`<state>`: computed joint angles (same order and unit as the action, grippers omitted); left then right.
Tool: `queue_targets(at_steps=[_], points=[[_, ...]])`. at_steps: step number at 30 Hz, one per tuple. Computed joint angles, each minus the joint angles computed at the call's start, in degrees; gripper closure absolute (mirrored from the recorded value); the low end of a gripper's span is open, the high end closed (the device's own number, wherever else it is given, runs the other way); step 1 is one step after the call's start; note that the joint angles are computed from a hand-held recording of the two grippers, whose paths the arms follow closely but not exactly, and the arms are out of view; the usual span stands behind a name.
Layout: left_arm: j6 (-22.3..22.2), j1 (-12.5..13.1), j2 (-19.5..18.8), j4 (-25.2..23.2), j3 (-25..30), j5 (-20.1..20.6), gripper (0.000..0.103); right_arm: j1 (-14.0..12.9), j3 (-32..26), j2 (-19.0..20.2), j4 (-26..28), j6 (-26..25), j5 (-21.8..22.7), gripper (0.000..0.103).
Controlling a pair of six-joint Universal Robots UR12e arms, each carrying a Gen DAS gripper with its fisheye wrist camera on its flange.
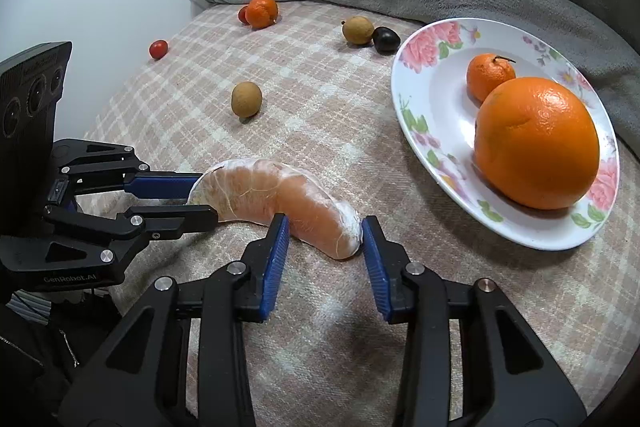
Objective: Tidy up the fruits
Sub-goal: 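Lift the peeled mandarin piece with the right tool and carry it over the plate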
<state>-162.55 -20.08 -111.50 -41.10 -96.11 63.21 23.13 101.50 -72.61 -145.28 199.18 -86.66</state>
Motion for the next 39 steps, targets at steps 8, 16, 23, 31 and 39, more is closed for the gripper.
queue_targets(at_steps=[8, 16, 23, 31, 39], points=[[-1.3, 0.0, 0.0, 0.6, -0.1, 0.1, 0.082, 0.3, 0.4, -0.2, -0.9, 0.7, -1.2, 0.067], [-2.4, -0.1, 0.0, 2.3, -0.3, 0.1, 0.082, 0.6, 0.7, -0.6, -1.5, 1.3, -2.4, 0.069], [-3.2, -0.4, 0.2, 4.2, -0.4, 0.3, 0.082, 0.7, 0.7, -1.0, -2.2, 1.4, -3.6, 0.069], [-3.7, -0.7, -0.2, 6.3, 0.8, -0.5, 0.082, 0.5, 0.8, -2.0, -3.6, 1.7, -5.4, 0.07], [-4.4, -1.5, -1.4, 8.7, 2.8, -1.2, 0.082, -0.5, 0.9, -2.8, -5.2, 1.9, -7.0, 0.07]])
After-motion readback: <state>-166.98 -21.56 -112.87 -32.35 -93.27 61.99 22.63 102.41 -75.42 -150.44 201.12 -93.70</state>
